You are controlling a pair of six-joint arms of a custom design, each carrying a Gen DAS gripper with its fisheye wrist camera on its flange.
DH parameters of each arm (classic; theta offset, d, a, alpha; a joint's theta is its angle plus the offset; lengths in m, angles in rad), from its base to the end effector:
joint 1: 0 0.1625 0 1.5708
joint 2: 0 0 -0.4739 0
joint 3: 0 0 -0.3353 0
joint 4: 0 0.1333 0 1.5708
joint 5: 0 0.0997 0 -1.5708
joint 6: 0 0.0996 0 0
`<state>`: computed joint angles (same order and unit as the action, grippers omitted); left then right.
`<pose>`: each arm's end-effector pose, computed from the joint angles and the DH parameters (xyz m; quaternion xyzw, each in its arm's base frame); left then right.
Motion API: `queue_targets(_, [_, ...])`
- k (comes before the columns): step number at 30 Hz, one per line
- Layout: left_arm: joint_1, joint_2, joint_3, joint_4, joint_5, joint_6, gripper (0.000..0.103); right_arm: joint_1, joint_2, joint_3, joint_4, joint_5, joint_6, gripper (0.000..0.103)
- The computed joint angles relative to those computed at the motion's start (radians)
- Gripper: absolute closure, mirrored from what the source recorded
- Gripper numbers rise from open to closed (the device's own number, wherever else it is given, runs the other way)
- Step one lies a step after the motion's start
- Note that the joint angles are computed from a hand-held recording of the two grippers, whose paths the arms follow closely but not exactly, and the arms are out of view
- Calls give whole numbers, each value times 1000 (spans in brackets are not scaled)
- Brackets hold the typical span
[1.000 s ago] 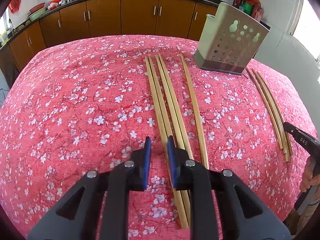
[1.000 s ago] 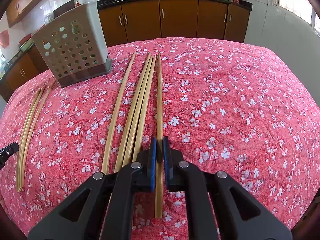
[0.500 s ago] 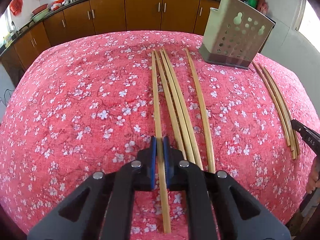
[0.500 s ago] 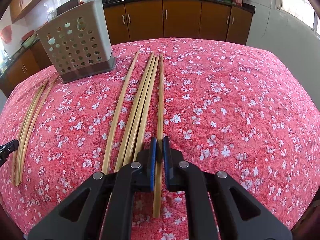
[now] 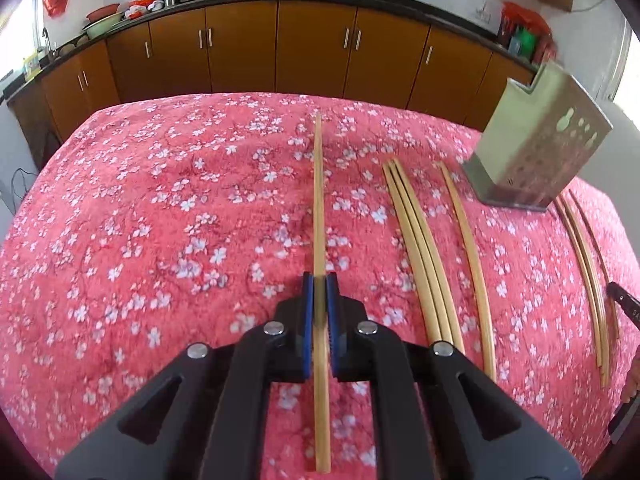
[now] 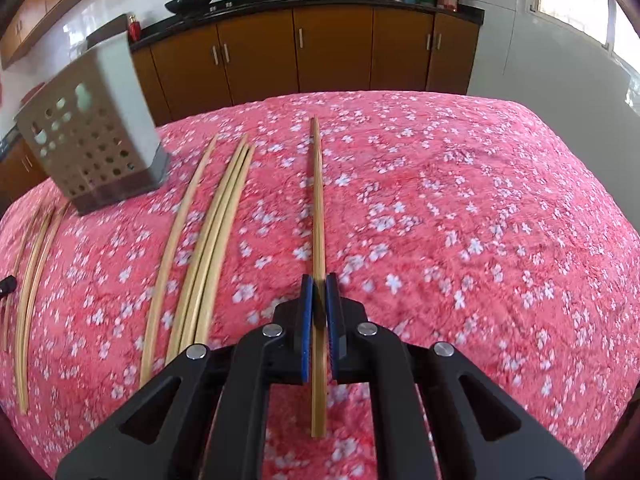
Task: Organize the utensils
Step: 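Lift both held chopsticks and lower them upright into the grey perforated holder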
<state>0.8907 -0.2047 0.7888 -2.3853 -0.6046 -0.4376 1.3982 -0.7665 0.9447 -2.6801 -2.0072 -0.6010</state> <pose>-0.3695 -0.7991 0.0416 0.0534 0.8797 -0.3310 0.3373 -0.0481 -0.8070 0.4579 0.0905 -0.8731 0.3329 0.3445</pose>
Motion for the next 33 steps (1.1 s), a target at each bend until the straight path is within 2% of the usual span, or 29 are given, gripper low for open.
queue_targets(3, [3, -14, 47, -85, -17, 42, 93, -1, 1, 26, -59, 1, -34, 95])
queue_targets(7, [0, -36, 98, -118, -22, 37, 93, -10, -5, 32, -53, 20, -20, 95])
queue_targets(14, [-23, -79, 186, -76, -1, -21, 93, -7, -43, 119, -106, 6, -40, 95])
queue_targets(19, [-43, -84, 222, -60, 59, -25, 92, -7, -55, 146, -120, 7, -35, 94])
queue_targets(26, [-54, -76, 185, 19, 83, -24, 95, -6, -75, 164, -128, 28, -26, 95])
queue_targets(33, [-106, -108, 207, -221, 127, 147, 95, 15, -137, 207, -252, 131, -47, 95])
